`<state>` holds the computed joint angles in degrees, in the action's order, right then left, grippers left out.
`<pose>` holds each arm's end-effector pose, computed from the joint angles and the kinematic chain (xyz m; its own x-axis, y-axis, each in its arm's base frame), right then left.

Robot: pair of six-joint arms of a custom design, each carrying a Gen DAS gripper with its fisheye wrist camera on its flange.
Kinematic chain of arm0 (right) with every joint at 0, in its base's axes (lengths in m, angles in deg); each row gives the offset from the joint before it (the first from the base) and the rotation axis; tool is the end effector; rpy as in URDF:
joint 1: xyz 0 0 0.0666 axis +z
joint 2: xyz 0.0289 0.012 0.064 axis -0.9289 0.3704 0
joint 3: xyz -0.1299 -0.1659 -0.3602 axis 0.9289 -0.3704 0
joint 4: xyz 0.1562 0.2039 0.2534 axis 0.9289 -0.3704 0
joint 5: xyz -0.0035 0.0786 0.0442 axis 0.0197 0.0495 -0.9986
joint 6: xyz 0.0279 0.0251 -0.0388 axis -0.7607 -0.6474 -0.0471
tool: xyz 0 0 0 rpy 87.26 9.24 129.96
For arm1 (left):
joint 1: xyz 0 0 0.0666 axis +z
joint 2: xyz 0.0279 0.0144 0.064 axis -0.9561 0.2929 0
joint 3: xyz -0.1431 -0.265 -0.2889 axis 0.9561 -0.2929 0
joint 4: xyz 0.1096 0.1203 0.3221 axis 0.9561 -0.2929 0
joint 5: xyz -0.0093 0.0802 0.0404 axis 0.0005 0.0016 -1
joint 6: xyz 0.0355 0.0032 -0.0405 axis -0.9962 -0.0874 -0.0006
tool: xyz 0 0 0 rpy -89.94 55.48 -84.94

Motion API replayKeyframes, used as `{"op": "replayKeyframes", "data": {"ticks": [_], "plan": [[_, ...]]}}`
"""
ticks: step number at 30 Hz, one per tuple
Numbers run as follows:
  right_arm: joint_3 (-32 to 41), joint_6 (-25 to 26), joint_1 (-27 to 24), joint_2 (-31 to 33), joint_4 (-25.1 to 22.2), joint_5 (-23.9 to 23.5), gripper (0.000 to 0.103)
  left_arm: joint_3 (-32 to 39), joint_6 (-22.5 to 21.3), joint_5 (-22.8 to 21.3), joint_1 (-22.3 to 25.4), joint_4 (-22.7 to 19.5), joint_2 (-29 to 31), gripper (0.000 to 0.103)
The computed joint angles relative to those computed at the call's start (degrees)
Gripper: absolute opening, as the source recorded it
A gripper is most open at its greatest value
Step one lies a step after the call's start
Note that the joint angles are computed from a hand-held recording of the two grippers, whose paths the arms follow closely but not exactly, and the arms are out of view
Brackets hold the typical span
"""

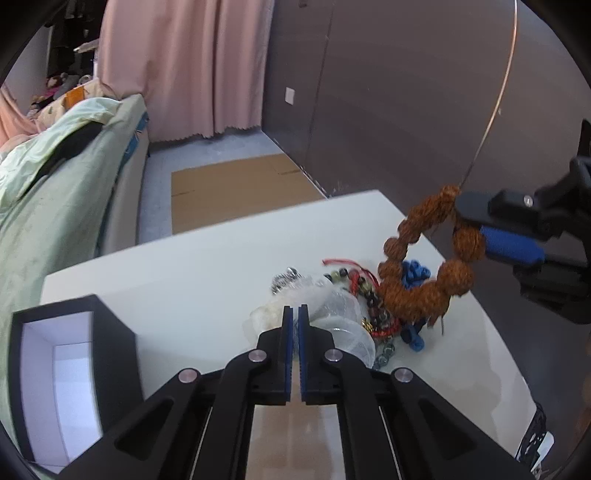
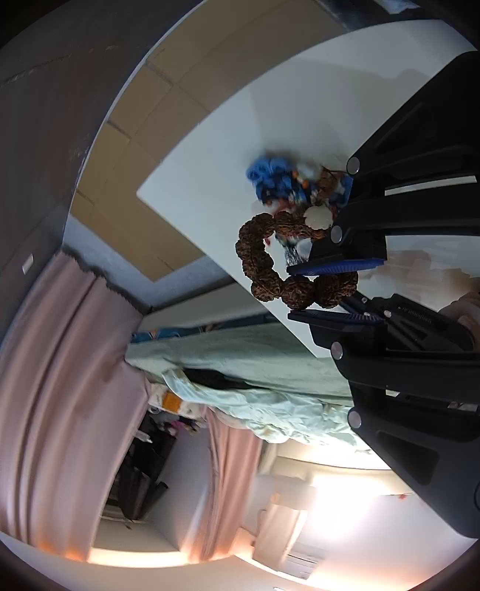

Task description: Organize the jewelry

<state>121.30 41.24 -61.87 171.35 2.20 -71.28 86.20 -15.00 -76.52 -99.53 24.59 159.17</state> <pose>0.5849 0.0898 0.4198 -0.9001 0.3498 -0.2597 -0.0135 0.5734 0.8192 0.5557 -0.2723 0.3776 -0.7476 0.0027 -0.6641 0.1090 0.9869 -0.1186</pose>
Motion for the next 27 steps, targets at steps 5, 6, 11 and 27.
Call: {"op": "replayKeyframes", "data": {"ticks": [5,6,11,27], "plan": [[-0.94,0.69,0.18,-1.26,1.76,-1.7,0.019,-2.26,1.62,-0.47,0.34,1.65,-3.12,0.0],[-1.24,0.78,0.27,-1.69,2.07,-1.73,0.019,-2.73,1.91,-0.43,0.42,2.0,-3.76,0.0],[-2.26,1.9,0.65,-2.96,2.39,-1.63,0.019,-5.59,2.48,-0.73,0.58,4.35,-7.56,0.0],[-6.55,3.58,3.47,-7.48,7.69,-2.67,0.019,-13.58,3.79,-4.8,0.61,7.3,-19.23,0.0]]}}
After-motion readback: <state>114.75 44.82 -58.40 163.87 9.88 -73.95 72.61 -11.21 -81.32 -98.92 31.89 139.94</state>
